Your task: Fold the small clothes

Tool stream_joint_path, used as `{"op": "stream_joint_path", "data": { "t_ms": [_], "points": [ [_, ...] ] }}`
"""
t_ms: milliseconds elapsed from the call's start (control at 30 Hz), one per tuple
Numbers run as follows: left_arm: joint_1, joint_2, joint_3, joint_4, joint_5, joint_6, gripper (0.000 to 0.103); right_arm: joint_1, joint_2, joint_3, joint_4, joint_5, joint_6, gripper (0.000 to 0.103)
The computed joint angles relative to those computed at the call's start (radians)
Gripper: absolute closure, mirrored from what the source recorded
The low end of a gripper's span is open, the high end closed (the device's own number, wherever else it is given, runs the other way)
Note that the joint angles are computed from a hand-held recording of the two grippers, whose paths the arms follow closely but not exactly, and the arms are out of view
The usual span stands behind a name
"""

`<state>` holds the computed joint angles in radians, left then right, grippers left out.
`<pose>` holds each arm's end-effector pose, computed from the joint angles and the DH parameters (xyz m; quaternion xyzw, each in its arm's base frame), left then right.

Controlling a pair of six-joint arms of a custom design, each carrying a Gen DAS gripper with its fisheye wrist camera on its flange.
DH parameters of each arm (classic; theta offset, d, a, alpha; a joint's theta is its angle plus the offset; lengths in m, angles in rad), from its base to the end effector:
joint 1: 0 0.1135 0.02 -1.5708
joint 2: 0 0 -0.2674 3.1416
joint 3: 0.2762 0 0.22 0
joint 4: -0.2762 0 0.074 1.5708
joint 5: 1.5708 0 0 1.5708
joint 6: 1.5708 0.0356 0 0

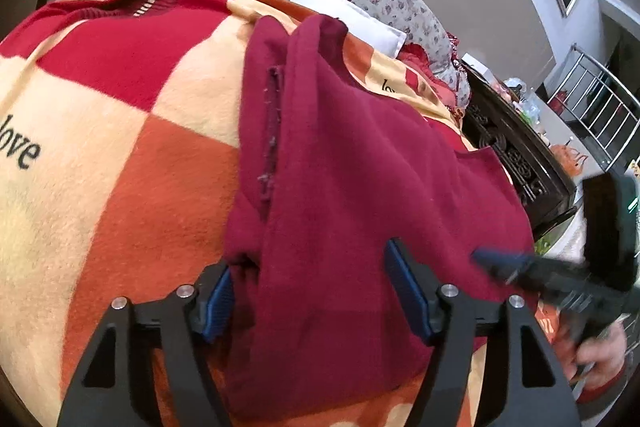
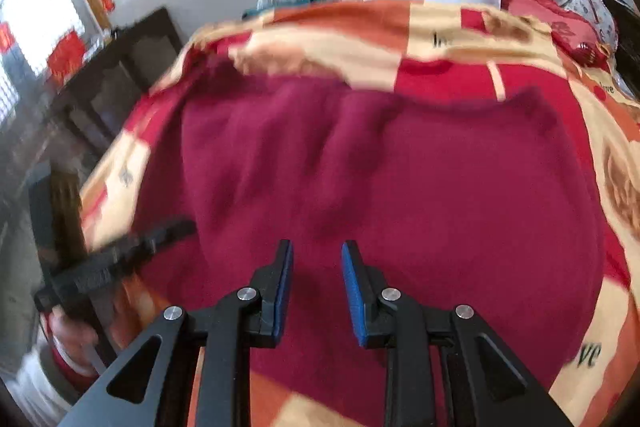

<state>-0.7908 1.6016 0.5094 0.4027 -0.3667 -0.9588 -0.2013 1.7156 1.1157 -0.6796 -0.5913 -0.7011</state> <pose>0.1931 -0.1771 0.1523 -0.1521 0.8797 -0.2161 0.3954 0.2949 -0.0399 0.2089 -0.2750 0.9066 0.1989 0.2506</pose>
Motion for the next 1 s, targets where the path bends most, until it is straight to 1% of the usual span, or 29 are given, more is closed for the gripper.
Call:
{"op": "stream_joint_path", "data": {
  "t_ms": [33,67,100,167,233,267,300,333,367,400,433,500,567,633,667,733,767,833,900,967,1000],
  "points": [
    [-0.004,-0.003,0.017,-0.033,-0.003,-0.007,0.056,0.005,0.030,-0.011,0.005,0.023,-0.005,0.075],
    [-0.011,-0.012,0.027,-0.060,-0.012,-0.013,0.070,0.005,0.057,-0.015,0.011,0.032,-0.007,0.075],
    [-0.033,-0.033,0.027,-0.072,-0.041,-0.017,0.072,0.001,0.066,-0.001,-0.002,0.025,-0.009,0.075],
    [-0.082,-0.071,0.020,-0.067,-0.112,-0.013,0.076,-0.011,0.063,0.058,-0.070,-0.001,0.010,0.075],
    [-0.138,-0.091,0.048,-0.091,-0.182,0.005,0.077,-0.022,0.036,0.123,-0.121,-0.079,0.066,0.074],
    [-0.161,-0.089,0.068,-0.101,-0.209,0.025,0.077,-0.019,0.033,0.155,-0.148,-0.113,0.092,0.063],
    [-0.179,-0.082,0.088,-0.107,-0.228,0.039,0.077,-0.007,0.036,0.201,-0.187,-0.157,0.131,0.039],
    [-0.188,-0.072,0.102,-0.097,-0.233,0.050,0.077,0.016,0.036,0.241,-0.219,-0.197,0.176,0.026],
    [-0.193,-0.062,0.107,-0.080,-0.232,0.056,0.077,0.042,0.030,0.263,-0.231,-0.219,0.210,0.012],
    [-0.199,-0.050,0.111,-0.064,-0.235,0.064,0.077,0.094,0.013,0.277,-0.223,-0.227,0.254,0.009],
    [-0.203,-0.045,0.114,-0.064,-0.242,0.068,0.077,0.141,0.000,0.284,-0.212,-0.209,0.280,0.009],
    [-0.210,-0.041,0.107,-0.056,-0.253,0.073,0.077,0.270,-0.004,0.319,-0.184,-0.110,0.334,0.009],
    [-0.216,-0.040,0.101,-0.050,-0.253,0.070,0.077,0.399,0.053,0.395,-0.197,0.020,0.364,0.009],
    [-0.218,-0.050,0.085,-0.043,-0.256,0.074,0.077,0.483,0.130,0.482,-0.240,0.121,0.375,0.009],
    [-0.217,-0.050,0.084,-0.042,-0.253,0.075,0.077,0.526,0.159,0.505,-0.234,0.183,0.375,0.012],
    [-0.221,-0.044,0.094,-0.062,-0.261,0.073,0.077,0.557,0.157,0.466,-0.161,0.267,0.382,0.050],
    [-0.225,-0.043,0.097,-0.066,-0.259,0.074,0.077,0.553,0.156,0.446,-0.139,0.280,0.374,0.071],
    [-0.242,-0.043,0.125,-0.094,-0.263,0.086,0.077,0.513,0.122,0.383,-0.082,0.237,0.352,0.076],
    [-0.269,-0.043,0.185,-0.144,-0.263,0.118,0.077,0.449,0.057,0.322,-0.047,0.184,0.296,0.081],
    [-0.298,-0.026,0.262,-0.190,-0.271,0.155,0.077,0.366,0.021,0.347,-0.104,0.107,0.227,0.083],
    [-0.315,-0.003,0.329,-0.227,-0.275,0.183,0.077,0.311,0.008,0.373,-0.148,0.065,0.182,0.084]
  ]
}}
